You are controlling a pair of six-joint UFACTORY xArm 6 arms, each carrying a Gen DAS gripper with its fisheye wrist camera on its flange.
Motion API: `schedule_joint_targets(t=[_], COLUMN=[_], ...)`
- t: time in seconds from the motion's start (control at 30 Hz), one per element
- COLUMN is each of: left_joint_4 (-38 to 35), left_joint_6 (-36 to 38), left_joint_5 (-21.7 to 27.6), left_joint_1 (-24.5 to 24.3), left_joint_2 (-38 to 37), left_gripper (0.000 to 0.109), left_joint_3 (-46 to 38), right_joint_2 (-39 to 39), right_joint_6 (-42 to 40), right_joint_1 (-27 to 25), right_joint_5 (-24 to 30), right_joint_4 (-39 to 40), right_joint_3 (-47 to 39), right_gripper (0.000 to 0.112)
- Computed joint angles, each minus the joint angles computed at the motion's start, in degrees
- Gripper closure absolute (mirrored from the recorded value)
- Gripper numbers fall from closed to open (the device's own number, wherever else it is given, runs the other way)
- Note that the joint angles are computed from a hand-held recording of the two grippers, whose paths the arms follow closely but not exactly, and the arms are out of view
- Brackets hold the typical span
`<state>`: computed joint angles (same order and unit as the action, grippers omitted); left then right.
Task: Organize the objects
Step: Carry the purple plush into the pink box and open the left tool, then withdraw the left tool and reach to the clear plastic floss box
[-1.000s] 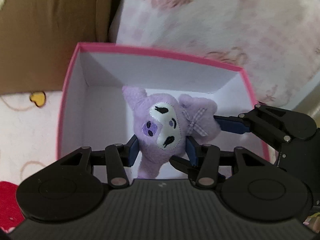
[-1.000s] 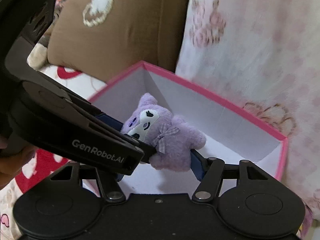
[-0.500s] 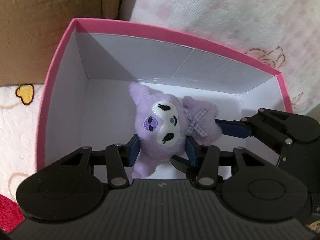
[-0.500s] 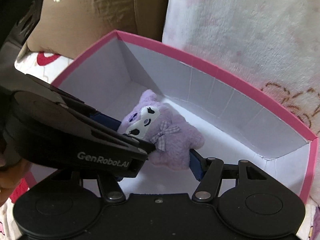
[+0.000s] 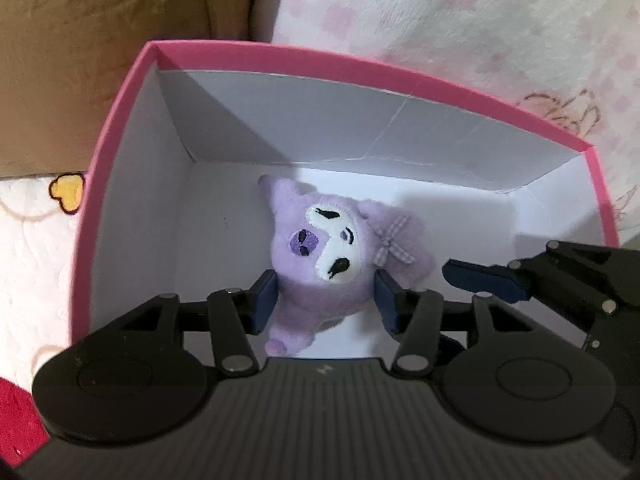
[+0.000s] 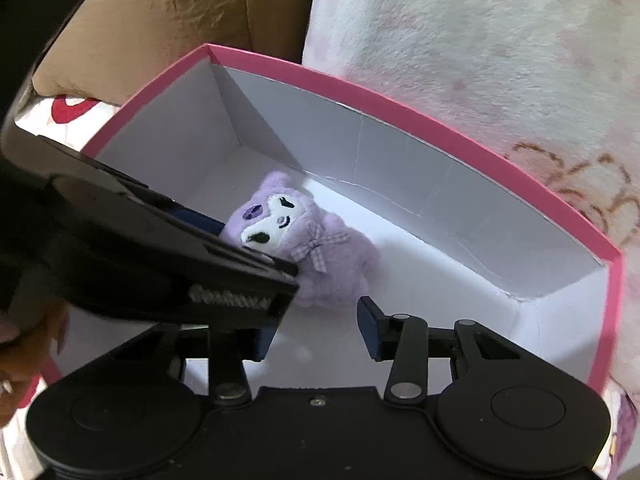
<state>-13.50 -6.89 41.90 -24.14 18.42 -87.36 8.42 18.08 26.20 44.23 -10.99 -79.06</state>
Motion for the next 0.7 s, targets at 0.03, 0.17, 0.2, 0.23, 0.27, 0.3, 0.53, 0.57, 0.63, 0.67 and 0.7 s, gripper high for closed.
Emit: schedule_joint_targets(t=[0.03, 0.17, 0.2, 0.23, 0.27, 0.3, 0.53, 0.57, 0.63, 0.67, 0.7], left_joint_4=[-0.47, -0.87, -0.24, 0.07, 0.69, 1.44, 5.11, 5.78, 6.49, 6.41, 6.66], left_joint_6=[0.51, 3.32, 3.70, 4.32, 4.80, 4.80, 9.22, 9.80, 11.77, 12.56, 13.11], left_joint_5=[-0.39, -2.65, -2.50, -2.38, -2.26, -2.10, 5.16, 6.42, 9.20, 11.20, 12.31], left_joint_1=[0.03, -0.23, -0.41, -0.55, -0.76, -0.78, -0.45, -0.33, -0.19, 0.01, -0.07], left_joint_2=[-0.80, -5.22, -6.57, -7.66, -9.03, -10.02, -16.49, -17.51, -20.98, -22.69, -24.07], left_gripper=[0.046, 0.033, 0.033, 0.033, 0.033, 0.033, 0.032, 0.032, 0.032, 0.031, 0.031], left_joint_3=[0.82, 5.25, 6.24, 7.02, 7.91, 8.31, 8.52, 8.38, 9.35, 9.20, 9.54], right_joint_2=[-0.79, -6.92, -8.74, -10.64, -12.43, -14.16, -23.76, -24.56, -26.40, -27.29, -27.96], right_joint_6=[0.29, 2.72, 3.75, 3.66, 4.65, 5.27, 12.98, 14.47, 16.71, 17.66, 18.33], right_joint_1=[0.30, 1.79, 2.26, 1.98, 2.52, 2.92, 7.31, 8.39, 9.81, 10.60, 11.08], right_joint_5=[-0.02, -2.85, -3.38, -3.70, -3.98, -4.23, 0.53, 2.35, 5.74, 7.22, 8.19], right_joint_4=[-0.60, -2.31, -2.62, -2.54, -3.05, -3.33, -8.89, -10.36, -12.21, -12.36, -12.44], right_joint_3=[0.63, 6.41, 7.89, 9.24, 10.46, 11.65, 13.94, 13.39, 13.05, 12.75, 12.73], right_gripper=[0.065, 0.056, 0.053, 0.050, 0.049, 0.047, 0.043, 0.042, 0.041, 0.041, 0.041])
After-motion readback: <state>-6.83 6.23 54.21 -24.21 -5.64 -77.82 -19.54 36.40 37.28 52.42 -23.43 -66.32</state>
